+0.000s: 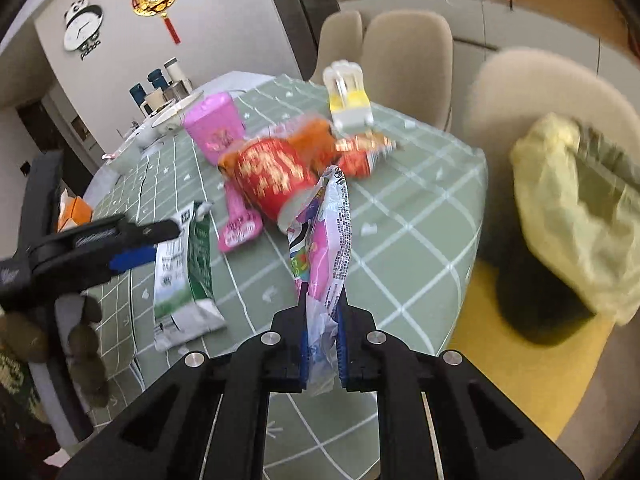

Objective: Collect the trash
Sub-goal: 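Grasp the white-green milk carton with the left tool while the right tool holds its wrapper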

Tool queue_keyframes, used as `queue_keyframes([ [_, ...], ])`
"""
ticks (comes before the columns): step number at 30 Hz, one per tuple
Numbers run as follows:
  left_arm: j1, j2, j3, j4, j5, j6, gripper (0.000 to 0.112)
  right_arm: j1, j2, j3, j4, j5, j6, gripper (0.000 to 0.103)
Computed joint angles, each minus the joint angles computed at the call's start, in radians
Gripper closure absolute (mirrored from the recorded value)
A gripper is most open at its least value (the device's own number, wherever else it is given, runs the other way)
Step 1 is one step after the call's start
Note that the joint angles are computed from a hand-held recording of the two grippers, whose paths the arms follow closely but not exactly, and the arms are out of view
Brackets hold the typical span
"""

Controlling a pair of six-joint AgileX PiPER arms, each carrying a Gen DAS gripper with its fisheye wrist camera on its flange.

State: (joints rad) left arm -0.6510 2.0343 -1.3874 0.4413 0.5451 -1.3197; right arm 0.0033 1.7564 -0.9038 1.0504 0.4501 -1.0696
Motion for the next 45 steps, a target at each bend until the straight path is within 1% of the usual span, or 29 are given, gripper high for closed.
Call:
queue_keyframes([
  [1, -0.008, 0.027, -0.048, -0.008, 0.051, 0.025, 0.051, -0.012, 0.024, 0.000, 0.027, 0.011, -0.012, 0.091],
  [3, -0.019, 0.072, -0.120, -0.031, 0.128, 0.065, 0.051, -0.029, 0.064, -0.011, 0.044, 0.045, -0.013, 0.091],
  [6, -0.016, 0.104, -0.162, -0.078, 0.158, 0.135, 0.051, -0.030, 0.097, -0.027, 0.005, 0.059, 0.012, 0.091],
  [8, -0.007, 0.112, -0.161, -0.112, 0.141, 0.195, 0.054, -0.040, 0.109, -0.041, -0.014, 0.092, 0.017, 0.088],
  [9, -0.003, 0.113, -0.159, -0.121, 0.129, 0.217, 0.055, -0.040, 0.107, -0.042, -0.027, 0.093, 0.016, 0.076],
  [10, 0.002, 0.108, -0.148, -0.131, 0.113, 0.242, 0.055, -0.044, 0.098, -0.035, -0.015, 0.096, -0.016, 0.062],
  [11, 0.006, 0.099, -0.132, -0.138, 0.094, 0.264, 0.056, -0.046, 0.088, -0.028, -0.011, 0.094, -0.038, 0.057],
  [12, 0.010, 0.086, -0.106, -0.147, 0.068, 0.291, 0.057, -0.048, 0.083, -0.026, -0.009, 0.094, -0.058, 0.054],
  [13, 0.012, 0.077, -0.092, -0.154, 0.055, 0.309, 0.057, -0.046, 0.074, -0.023, -0.020, 0.089, -0.064, 0.054],
  [15, 0.022, 0.056, -0.055, -0.179, 0.023, 0.362, 0.058, -0.032, 0.051, -0.015, -0.062, 0.051, -0.059, 0.054],
  [17, 0.028, 0.035, -0.019, -0.200, -0.002, 0.396, 0.058, -0.021, 0.034, -0.004, -0.041, 0.012, -0.108, 0.054],
  [20, 0.038, 0.008, 0.028, -0.218, -0.026, 0.414, 0.059, -0.006, 0.072, -0.057, -0.040, 0.058, -0.133, 0.054],
  [23, 0.040, -0.022, 0.068, -0.221, -0.045, 0.404, 0.060, 0.059, 0.115, -0.101, -0.144, -0.003, -0.045, 0.054],
  [25, 0.037, -0.048, 0.093, -0.209, -0.055, 0.388, 0.061, 0.082, 0.148, -0.127, -0.221, -0.017, 0.042, 0.054],
  [26, 0.035, -0.061, 0.106, -0.198, -0.059, 0.379, 0.061, 0.089, 0.142, -0.118, -0.212, -0.035, 0.035, 0.054],
  [29, 0.028, -0.097, 0.141, -0.163, -0.074, 0.341, 0.061, 0.117, 0.131, -0.100, -0.271, -0.081, 0.086, 0.054],
  [33, 0.022, -0.118, 0.170, -0.159, -0.093, 0.322, 0.061, 0.143, 0.114, -0.077, -0.326, -0.107, 0.124, 0.053],
  [34, 0.020, -0.120, 0.175, -0.163, -0.097, 0.323, 0.061, 0.148, 0.110, -0.072, -0.332, -0.111, 0.119, 0.055],
  [35, 0.019, -0.122, 0.179, -0.167, -0.100, 0.324, 0.061, 0.154, 0.104, -0.065, -0.347, -0.120, 0.123, 0.058],
  [36, 0.016, -0.125, 0.182, -0.168, -0.101, 0.324, 0.061, 0.154, 0.100, -0.067, -0.362, -0.111, 0.129, 0.076],
  [37, 0.015, -0.129, 0.184, -0.168, -0.103, 0.326, 0.061, 0.147, 0.100, -0.076, -0.360, -0.086, 0.127, 0.086],
  [38, 0.012, -0.136, 0.187, -0.163, -0.103, 0.326, 0.061, 0.128, 0.095, -0.083, -0.321, -0.046, 0.103, 0.088],
  [40, 0.007, -0.150, 0.189, -0.136, -0.102, 0.309, 0.061, 0.116, 0.068, -0.061, -0.269, -0.046, 0.060, 0.093],
  [43, 0.000, -0.176, 0.178, -0.099, -0.092, 0.290, 0.061, 0.083, 0.013, -0.045, -0.190, -0.007, 0.012, 0.093],
  [45, -0.009, -0.189, 0.154, -0.072, -0.080, 0.279, 0.061, 0.062, -0.031, -0.042, -0.171, 0.009, 0.006, 0.093],
])
